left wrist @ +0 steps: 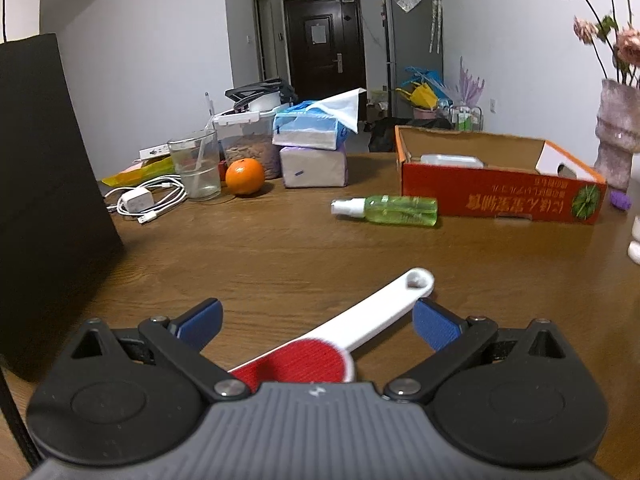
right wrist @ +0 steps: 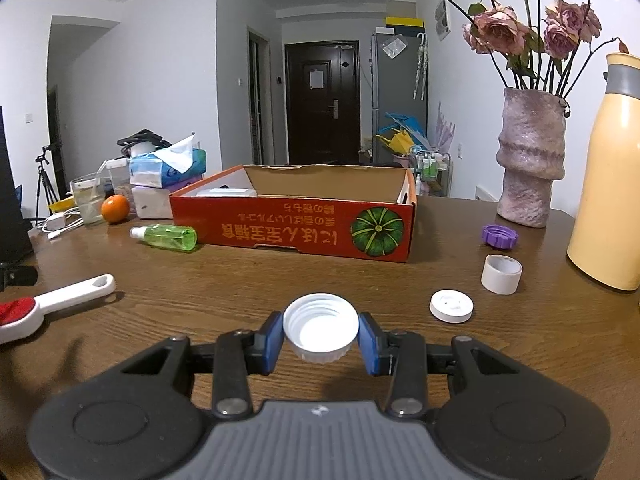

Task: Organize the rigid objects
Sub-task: 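Slide the left tool along the lint roller handle to the red head and close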

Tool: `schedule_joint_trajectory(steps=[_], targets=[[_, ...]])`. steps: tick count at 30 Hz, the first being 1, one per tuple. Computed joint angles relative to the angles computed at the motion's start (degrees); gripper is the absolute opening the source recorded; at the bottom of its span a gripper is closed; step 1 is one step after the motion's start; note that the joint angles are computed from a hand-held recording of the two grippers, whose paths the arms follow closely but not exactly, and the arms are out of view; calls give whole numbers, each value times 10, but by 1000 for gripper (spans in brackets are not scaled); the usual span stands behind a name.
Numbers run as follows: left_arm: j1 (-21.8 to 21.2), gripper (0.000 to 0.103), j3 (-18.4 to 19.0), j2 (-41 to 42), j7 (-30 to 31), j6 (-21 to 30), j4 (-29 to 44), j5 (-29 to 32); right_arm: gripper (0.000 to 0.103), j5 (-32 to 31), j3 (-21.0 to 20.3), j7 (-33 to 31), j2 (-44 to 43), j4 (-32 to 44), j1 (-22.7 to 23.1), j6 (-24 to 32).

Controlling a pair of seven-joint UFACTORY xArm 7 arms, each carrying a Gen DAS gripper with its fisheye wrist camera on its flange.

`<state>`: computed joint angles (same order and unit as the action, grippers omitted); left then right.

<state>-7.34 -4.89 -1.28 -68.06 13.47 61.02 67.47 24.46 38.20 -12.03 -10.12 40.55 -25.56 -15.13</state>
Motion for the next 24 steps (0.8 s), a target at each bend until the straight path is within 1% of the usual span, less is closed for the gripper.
schedule_joint_trajectory(steps=[4,7,9,11,12,13,15,17,21,24], targets=[[7,103,4,-11,35,-8,-24,-11,39,-2,-7,1,-3,-4,11,0],[16,103,5,-19,73,-21,-44,-30,39,-8,-26,8,-5,-9,31,-2],[20,103,4,-20,116,-17,-54,-61,39,-12,-40,11,-6,-12,45,-3],[25,103,5,-22,143,-21,-63,-89,39,-11,-40,10,-8,-13,46,-1],[27,103,9,-22,176,-32,-70,-124,39,-11,-40,11,-8,-13,46,-1],[29,103,10,-22,193,-39,-75,-145,39,-12,-40,12,-9,-14,48,-1],[37,103,8,-19,203,-46,-79,-163,39,-15,-42,14,-10,-15,49,0],[41,103,5,-14,198,-42,-77,-160,39,-17,-40,17,-10,-15,47,1],[35,103,6,-4,244,-51,-75,-210,39,-22,-35,24,-12,-17,41,2],[30,103,7,-2,260,-62,-78,-230,39,-26,-32,28,-12,-18,38,2]])
